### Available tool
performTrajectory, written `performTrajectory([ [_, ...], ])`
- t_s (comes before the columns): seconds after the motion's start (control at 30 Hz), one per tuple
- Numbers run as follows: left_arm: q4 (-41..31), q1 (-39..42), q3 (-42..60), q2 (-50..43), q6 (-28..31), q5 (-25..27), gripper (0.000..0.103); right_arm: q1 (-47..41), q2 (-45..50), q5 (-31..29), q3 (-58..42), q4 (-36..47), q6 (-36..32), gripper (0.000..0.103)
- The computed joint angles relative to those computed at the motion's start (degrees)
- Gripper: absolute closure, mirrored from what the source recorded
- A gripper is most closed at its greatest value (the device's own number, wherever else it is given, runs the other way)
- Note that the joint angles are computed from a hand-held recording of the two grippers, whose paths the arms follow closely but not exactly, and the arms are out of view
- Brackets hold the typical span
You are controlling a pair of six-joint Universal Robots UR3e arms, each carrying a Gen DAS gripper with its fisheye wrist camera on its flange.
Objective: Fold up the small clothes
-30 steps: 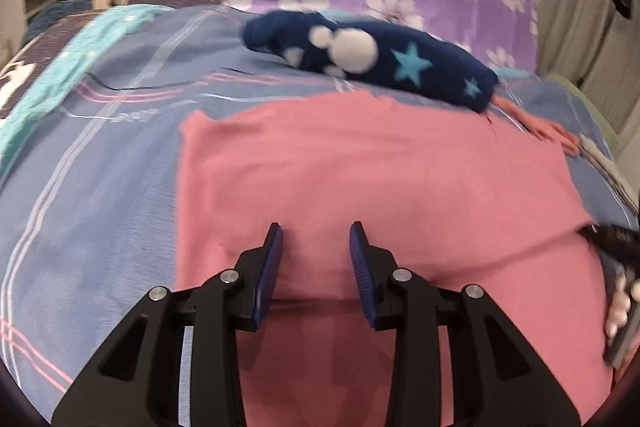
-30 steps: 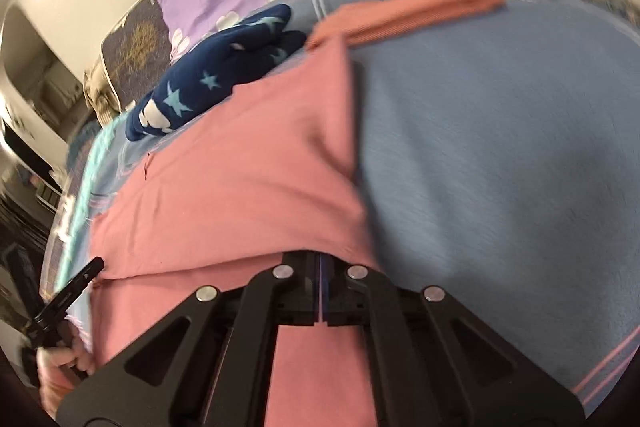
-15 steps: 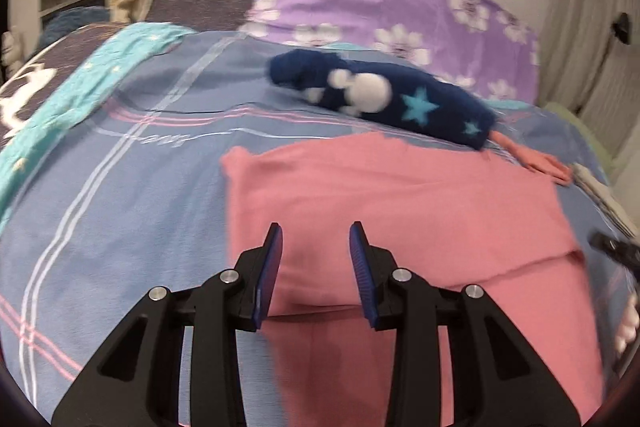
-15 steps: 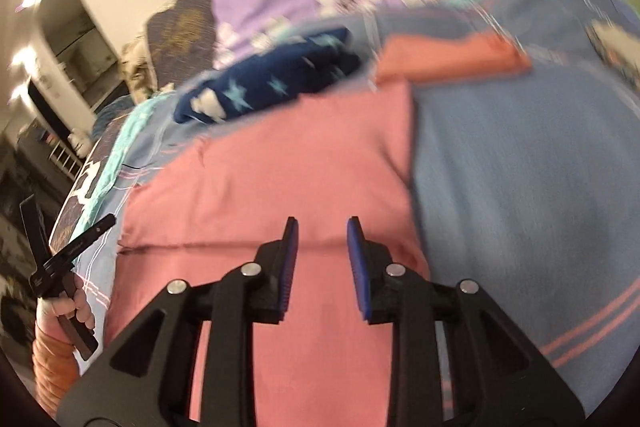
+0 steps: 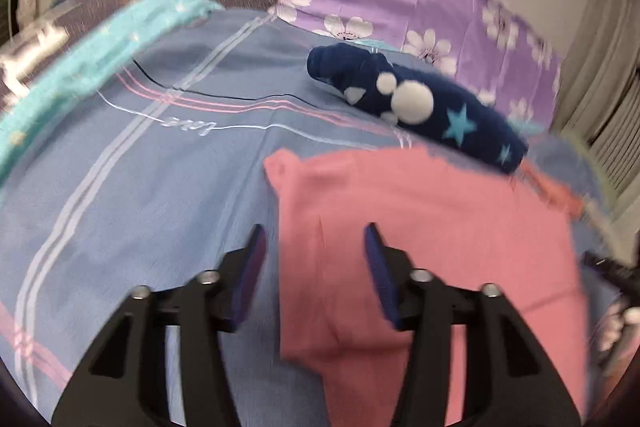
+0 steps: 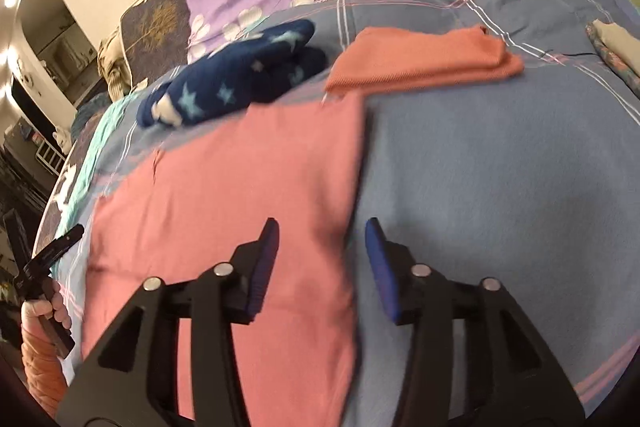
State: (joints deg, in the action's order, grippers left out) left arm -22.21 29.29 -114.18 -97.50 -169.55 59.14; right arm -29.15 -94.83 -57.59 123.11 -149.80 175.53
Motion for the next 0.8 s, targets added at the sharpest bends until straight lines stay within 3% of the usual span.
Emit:
performTrajectory([
  [0.1,-6.9,-1.1,10.9,-8.2,-3.3,0.2,0.047,-1.0,9.9,1.5,-9.3,3.1,4.4,0.051],
  [0.23,-11.7,-2.7,22.2,-17.9,-7.3,-1.1,0.052,-0.2,19.9,6.9,-16.6,-1.2,9.0,0.046],
  [0.27,-11.7,-2.9,23.6,-19.2,-7.9,-2.1,0.082,0.4,20.9,7.0,-17.6,-1.4,9.4,0.052],
  [0.3,-11.9,-2.9,24.8,-20.2,-8.1,-3.7,0.097,1.3,21.9,6.6,-19.4,-0.7,9.3,0.086],
  [0.33,-11.3,-2.8,25.5,-20.7,-8.9,-5.7,0.097,3.0,22.3,4.3,-20.9,-1.0,9.4,0.099],
  [0.47,1.4,-2.1,19.5,-17.5,-7.1,-9.7,0.097,3.2,17.4,0.9,-15.9,-9.0,8.9,0.099],
  [0.53,1.6,-3.0,20.3,-18.6,-5.6,-6.1,0.097,5.4,20.1,-4.8,-19.3,-5.0,6.7,0.097],
  [0.57,-0.3,-3.5,21.4,-19.5,-4.6,-4.4,0.096,5.8,21.2,-6.0,-20.3,-3.1,6.4,0.088],
  [0.67,-1.1,-3.8,20.5,-19.7,-2.3,-0.7,0.090,2.1,18.4,-1.0,-13.6,-7.0,6.9,0.082],
  [0.73,0.3,-2.5,17.0,-17.2,-1.5,-0.5,0.084,0.2,13.1,0.1,-8.1,-8.2,4.7,0.074],
  [0.8,0.7,-0.1,12.5,-13.1,0.5,-2.3,0.081,-1.5,6.4,0.5,-2.5,-7.7,0.4,0.074],
])
